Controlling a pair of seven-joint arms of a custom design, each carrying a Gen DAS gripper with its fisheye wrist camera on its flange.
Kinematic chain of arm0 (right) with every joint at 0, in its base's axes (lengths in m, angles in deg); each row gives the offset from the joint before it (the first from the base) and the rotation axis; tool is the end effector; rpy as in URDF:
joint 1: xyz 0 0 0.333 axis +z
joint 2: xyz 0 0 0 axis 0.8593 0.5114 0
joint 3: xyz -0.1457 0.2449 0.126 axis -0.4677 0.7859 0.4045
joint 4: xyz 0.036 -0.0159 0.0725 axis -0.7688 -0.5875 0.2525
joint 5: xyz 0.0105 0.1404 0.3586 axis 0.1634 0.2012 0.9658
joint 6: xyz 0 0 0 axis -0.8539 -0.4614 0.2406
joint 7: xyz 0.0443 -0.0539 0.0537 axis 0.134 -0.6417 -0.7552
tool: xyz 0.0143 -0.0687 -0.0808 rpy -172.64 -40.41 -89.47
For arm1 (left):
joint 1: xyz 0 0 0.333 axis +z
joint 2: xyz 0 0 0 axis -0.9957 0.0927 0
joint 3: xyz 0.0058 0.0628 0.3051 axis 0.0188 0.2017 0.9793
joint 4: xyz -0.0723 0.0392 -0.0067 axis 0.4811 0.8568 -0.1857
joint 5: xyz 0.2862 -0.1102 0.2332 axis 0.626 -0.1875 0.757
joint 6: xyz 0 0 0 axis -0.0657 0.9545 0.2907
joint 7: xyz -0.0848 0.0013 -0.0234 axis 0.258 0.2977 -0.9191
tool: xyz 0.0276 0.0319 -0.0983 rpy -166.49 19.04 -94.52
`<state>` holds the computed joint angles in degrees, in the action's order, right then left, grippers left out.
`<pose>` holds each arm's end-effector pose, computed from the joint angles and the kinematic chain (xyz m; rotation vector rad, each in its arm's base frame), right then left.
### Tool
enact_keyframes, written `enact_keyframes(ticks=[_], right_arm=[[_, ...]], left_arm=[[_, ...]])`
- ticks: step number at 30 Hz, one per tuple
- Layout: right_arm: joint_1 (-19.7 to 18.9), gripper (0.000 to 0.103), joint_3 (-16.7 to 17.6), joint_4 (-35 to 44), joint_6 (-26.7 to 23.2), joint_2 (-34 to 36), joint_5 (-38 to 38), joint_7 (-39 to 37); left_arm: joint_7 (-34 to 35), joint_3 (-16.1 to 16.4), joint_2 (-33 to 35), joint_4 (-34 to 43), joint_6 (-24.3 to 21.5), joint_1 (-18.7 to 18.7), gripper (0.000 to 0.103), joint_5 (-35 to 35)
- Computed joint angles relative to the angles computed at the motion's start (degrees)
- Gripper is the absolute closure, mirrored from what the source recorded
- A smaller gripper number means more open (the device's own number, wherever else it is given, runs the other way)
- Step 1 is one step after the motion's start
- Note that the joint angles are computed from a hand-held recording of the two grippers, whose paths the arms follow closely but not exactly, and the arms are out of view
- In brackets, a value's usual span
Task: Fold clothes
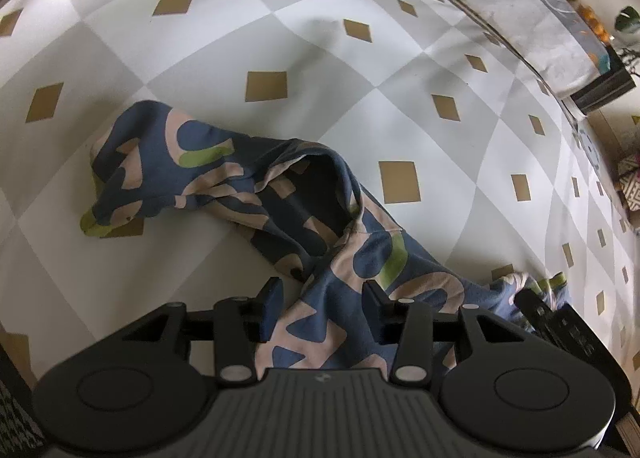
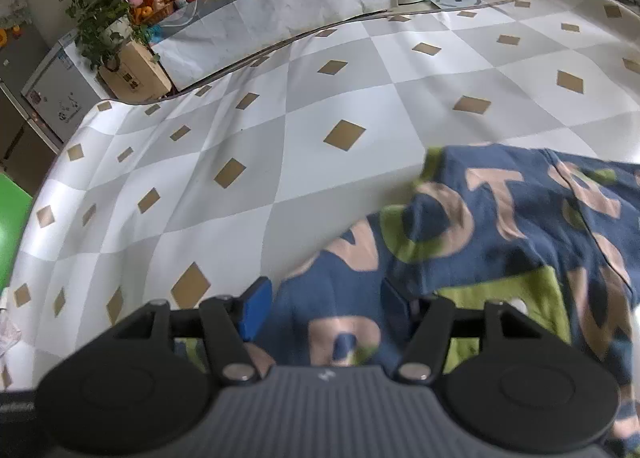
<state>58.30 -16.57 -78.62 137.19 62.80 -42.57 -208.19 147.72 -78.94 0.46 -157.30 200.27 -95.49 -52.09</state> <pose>0.4954 0.0411 0.3707 -0.9828 2.3702 -0.5159 0.5745 -0.2381 0.4063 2.3174 -2.0107 0.6299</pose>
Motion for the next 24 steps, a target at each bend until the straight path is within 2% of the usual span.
enact_keyframes(ticks=[7,10,11,13,15,16,18,20,24], right_arm=[[3.44,0.045,-0.71,5.87,-8.68,4.81,0.15,-2.14],[4.26,0.046,-1.94,5.68,-8.04,5.52,0.8,-1.82],[4.4,0.05,-2.3,5.45,-7.47,5.61,0.7,-1.81],[4.47,0.077,-2.91,4.78,-5.84,5.63,0.76,-1.79],[4.17,0.097,-3.49,3.54,-2.91,5.44,2.02,-1.48],[3.89,0.099,-3.81,2.68,-0.82,5.28,2.81,-1.02],[3.82,0.1,-4.22,1.91,0.05,4.32,-0.5,1.74],[3.46,0.1,-3.75,1.08,-0.71,2.37,-4.82,4.87],[2.02,0.1,-0.88,-1.83,-3.03,-2.79,-7.91,6.78]], left_arm=[[0.93,-0.52,0.01,0.53,0.53,-0.06,0.061,-1.98],[0.11,-0.18,0.17,0.85,0.51,-0.48,0.061,-0.63],[-0.06,-0.18,0.23,0.86,0.51,-0.44,0.061,-0.74],[-0.4,-0.1,0.32,0.9,0.34,-0.42,0.061,-0.56],[-0.76,0.01,0.43,0.96,0.15,-0.42,0.061,-0.22],[-0.95,0.08,0.49,1.01,0.06,-0.42,0.061,0.02],[-1.46,0.23,0.5,0.98,0.29,-0.35,0.061,0.28],[-2.08,0.38,0.42,0.86,0.75,-0.3,0.061,0.61],[-2.3,0.45,0.17,0.52,2.15,-0.39,0.061,1.87]])
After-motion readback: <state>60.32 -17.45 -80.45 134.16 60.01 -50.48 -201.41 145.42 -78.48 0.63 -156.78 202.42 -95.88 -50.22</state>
